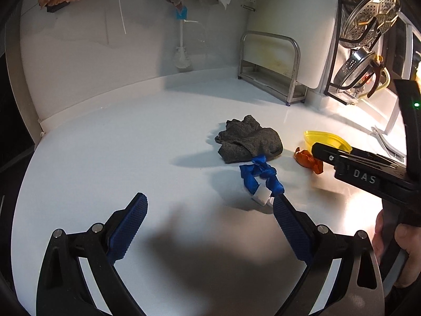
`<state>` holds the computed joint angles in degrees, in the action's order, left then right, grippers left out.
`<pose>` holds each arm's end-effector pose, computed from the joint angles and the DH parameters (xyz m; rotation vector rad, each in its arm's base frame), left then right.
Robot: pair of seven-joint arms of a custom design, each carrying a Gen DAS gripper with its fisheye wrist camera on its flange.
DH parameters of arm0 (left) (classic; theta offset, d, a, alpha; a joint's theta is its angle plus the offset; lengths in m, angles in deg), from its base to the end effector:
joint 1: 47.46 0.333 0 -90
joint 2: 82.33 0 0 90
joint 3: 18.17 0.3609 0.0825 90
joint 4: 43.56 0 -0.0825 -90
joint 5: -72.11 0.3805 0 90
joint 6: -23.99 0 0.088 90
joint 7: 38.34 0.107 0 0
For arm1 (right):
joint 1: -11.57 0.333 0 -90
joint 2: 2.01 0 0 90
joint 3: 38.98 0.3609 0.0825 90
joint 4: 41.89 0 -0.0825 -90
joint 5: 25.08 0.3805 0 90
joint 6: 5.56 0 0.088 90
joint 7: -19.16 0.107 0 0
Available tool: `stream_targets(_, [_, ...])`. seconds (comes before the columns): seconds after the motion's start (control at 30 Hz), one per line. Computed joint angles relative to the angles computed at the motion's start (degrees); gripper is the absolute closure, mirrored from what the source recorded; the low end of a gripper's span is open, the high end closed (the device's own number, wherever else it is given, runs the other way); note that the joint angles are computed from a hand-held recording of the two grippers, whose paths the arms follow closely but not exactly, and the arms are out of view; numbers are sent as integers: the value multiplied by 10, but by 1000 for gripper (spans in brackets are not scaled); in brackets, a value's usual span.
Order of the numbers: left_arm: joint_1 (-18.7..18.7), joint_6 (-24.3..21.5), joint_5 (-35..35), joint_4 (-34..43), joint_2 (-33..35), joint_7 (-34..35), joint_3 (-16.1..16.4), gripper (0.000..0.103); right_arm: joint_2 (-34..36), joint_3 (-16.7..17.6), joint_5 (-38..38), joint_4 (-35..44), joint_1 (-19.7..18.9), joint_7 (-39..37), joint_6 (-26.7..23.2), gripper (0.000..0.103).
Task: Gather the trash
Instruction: 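Grasp the yellow container with the right gripper while the left gripper grasps the blue glove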
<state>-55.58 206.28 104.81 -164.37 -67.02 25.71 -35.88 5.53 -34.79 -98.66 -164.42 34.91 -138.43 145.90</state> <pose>0.5471 -0.3042 0.4327 -1.2777 2.2363 -0.9756 0.5053 0.2904 0.4167 -1.3241 2.0420 -0.7355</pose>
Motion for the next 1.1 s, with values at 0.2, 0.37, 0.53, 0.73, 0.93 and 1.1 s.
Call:
stream_targets(0.2, [-106, -32, 61, 41, 16, -81, 93, 9, -52, 10, -41, -52, 0, 64, -29, 35])
stream_targets(0.37, [-113, -82, 72, 83, 40, -96, 75, 9, -77, 16, -72, -82, -15, 123, -11, 35])
stream_targets(0.53, [-118, -126, 62, 124, 66, -100, 64, 9, -90, 18, -104, -94, -29, 167, 7, 35])
stream_targets(0.73, [-103, -166, 21, 150, 89, -61, 34, 21, -100, 19, -130, -103, -41, 204, 21, 35])
stream_targets(0.93, [-93, -186, -7, 160, 98, -21, 16, 47, -101, 21, -140, -105, -44, 214, 23, 35])
stream_targets(1.1, [-77, -165, -38, 148, 95, 10, 1, 71, -98, 22, -134, -102, -43, 202, 22, 35])
